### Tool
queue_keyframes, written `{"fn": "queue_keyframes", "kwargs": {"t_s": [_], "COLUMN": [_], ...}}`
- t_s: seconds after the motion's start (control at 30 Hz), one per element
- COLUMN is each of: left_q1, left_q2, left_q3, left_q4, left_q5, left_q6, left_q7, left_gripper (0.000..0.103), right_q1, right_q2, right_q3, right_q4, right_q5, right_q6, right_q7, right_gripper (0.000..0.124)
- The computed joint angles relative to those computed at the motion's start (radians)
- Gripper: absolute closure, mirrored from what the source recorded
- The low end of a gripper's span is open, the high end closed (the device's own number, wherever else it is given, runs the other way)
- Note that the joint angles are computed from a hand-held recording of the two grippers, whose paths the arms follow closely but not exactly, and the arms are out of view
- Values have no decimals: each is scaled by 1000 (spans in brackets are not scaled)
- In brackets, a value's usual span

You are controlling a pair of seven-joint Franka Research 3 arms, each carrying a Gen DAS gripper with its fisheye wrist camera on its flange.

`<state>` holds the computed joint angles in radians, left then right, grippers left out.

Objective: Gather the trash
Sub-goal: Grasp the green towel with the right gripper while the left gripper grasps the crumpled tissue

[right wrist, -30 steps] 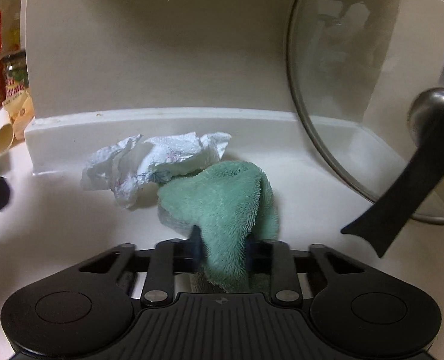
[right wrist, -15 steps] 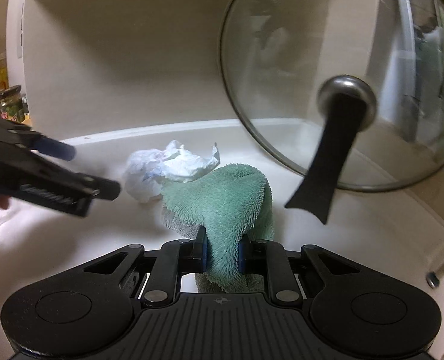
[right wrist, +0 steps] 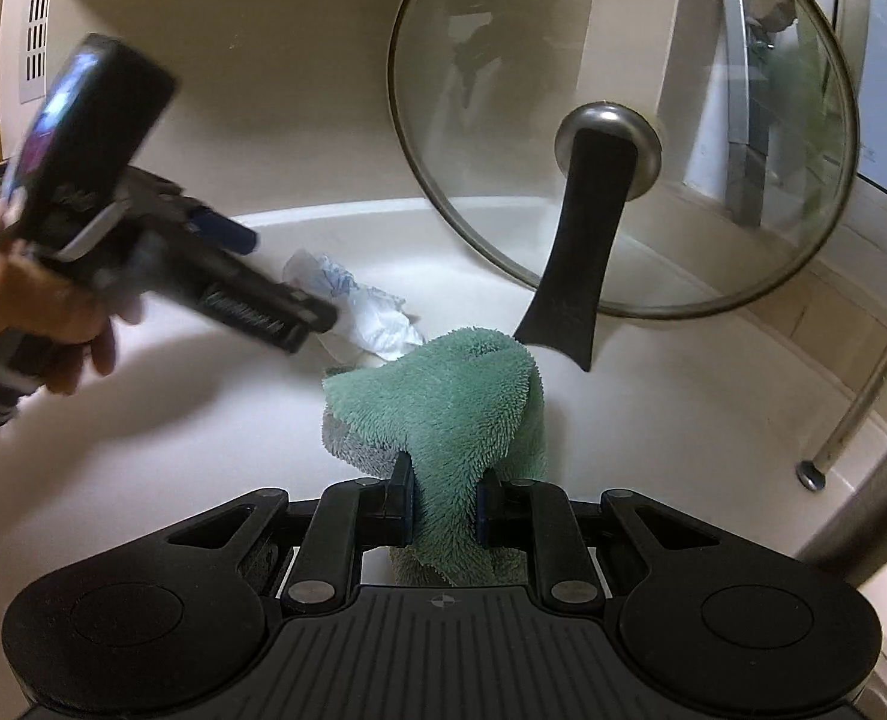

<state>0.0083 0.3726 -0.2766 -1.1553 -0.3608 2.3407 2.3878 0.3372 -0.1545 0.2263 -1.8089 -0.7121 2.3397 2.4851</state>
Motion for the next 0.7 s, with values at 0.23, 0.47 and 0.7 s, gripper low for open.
{"fn": "queue_keyframes", "kwargs": {"t_s": [0.23, 0.47, 0.7], "left_q1": [-46, -11, 37], "left_q2": [115, 38, -173], "left_q3": [14, 2, 30], "left_q4": [166, 62, -188], "left_q5": [91, 76, -47], "left_q6": [-62, -44, 4], "left_q7": [-135, -150, -152], "left_gripper": [54, 81, 84], "right_q1": [-1, -1, 0], "right_q2": [0, -6, -21], "right_q3": [-2, 1, 12], "right_q4": [0, -8, -14], "right_q5": [-2, -3, -12], "right_q6": [-6, -5, 7], "right_q7": [19, 28, 39], "right_gripper": [106, 106, 106]}}
